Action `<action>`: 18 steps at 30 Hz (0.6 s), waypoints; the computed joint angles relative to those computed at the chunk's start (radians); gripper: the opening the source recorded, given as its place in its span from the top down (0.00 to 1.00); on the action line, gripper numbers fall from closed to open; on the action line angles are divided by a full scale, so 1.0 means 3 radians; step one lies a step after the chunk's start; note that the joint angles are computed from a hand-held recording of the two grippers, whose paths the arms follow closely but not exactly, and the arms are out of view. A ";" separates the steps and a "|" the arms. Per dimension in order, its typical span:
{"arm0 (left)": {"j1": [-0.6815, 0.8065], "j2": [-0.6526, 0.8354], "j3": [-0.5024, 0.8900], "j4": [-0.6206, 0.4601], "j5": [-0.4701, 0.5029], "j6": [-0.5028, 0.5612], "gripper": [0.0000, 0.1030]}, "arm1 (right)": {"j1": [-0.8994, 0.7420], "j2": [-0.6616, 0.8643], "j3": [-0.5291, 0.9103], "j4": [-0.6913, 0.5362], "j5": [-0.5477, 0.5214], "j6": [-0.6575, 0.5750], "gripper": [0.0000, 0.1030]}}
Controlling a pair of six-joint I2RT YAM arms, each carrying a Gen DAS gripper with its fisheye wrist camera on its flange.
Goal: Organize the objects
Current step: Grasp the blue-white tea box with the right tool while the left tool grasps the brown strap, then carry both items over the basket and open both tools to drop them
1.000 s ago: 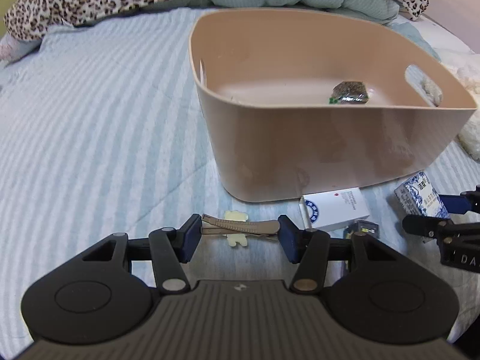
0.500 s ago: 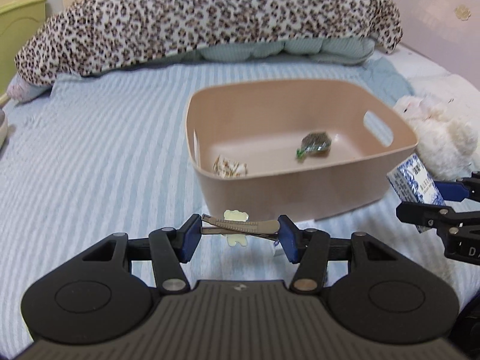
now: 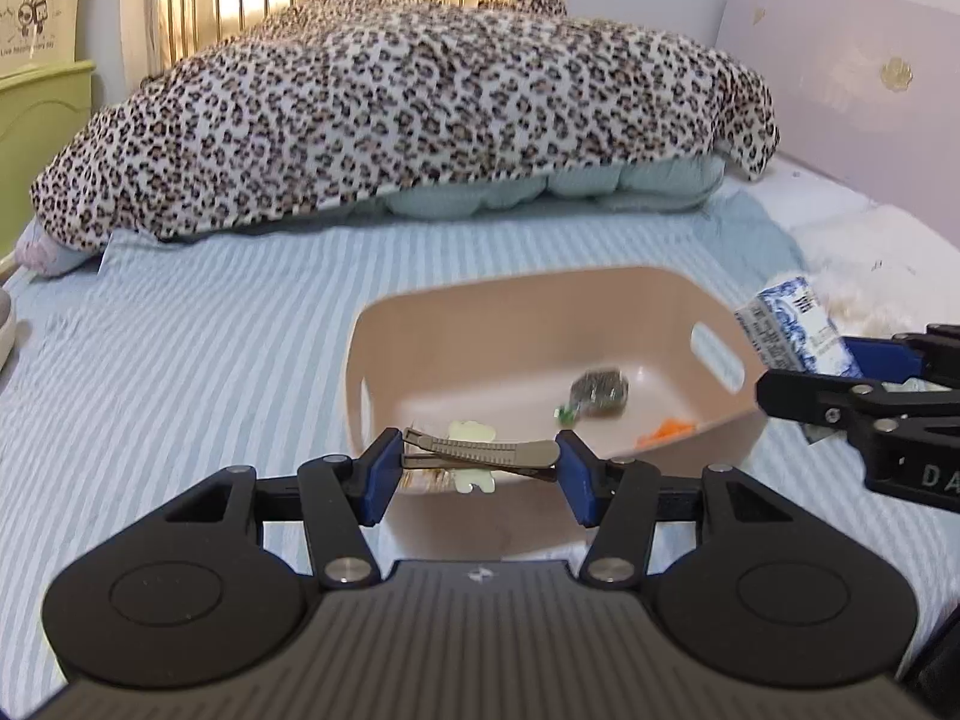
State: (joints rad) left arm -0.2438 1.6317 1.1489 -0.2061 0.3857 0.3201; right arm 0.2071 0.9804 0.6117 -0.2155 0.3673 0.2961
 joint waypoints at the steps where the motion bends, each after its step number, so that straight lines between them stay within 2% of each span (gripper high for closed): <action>1: -0.0038 0.0025 0.0028 0.0034 -0.0038 -0.0032 0.45 | -0.0043 0.0032 0.0022 0.0031 -0.0030 0.0001 0.59; 7: -0.0268 0.0213 0.0166 0.0280 -0.0187 -0.0200 0.45 | -0.0230 0.0283 0.0121 0.0324 -0.0077 -0.0008 0.59; 11: -0.0468 0.0431 0.0230 0.0508 -0.0500 -0.0248 0.45 | -0.0333 0.0566 0.0180 0.0546 -0.0044 0.0028 0.59; 16: -0.0567 0.0900 0.0571 0.0461 -0.0692 -0.0378 0.45 | -0.0497 0.0971 0.0240 0.0802 -0.0021 0.0020 0.59; 18: -0.0591 0.1097 0.0720 0.0397 -0.0763 -0.0407 0.45 | -0.0607 0.1133 0.0275 0.0838 -0.0125 0.0021 0.59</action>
State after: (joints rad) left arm -0.4211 1.9607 1.3648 -0.0868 0.1568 0.1980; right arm 0.0251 1.3203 0.6941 0.0360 0.3298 0.3024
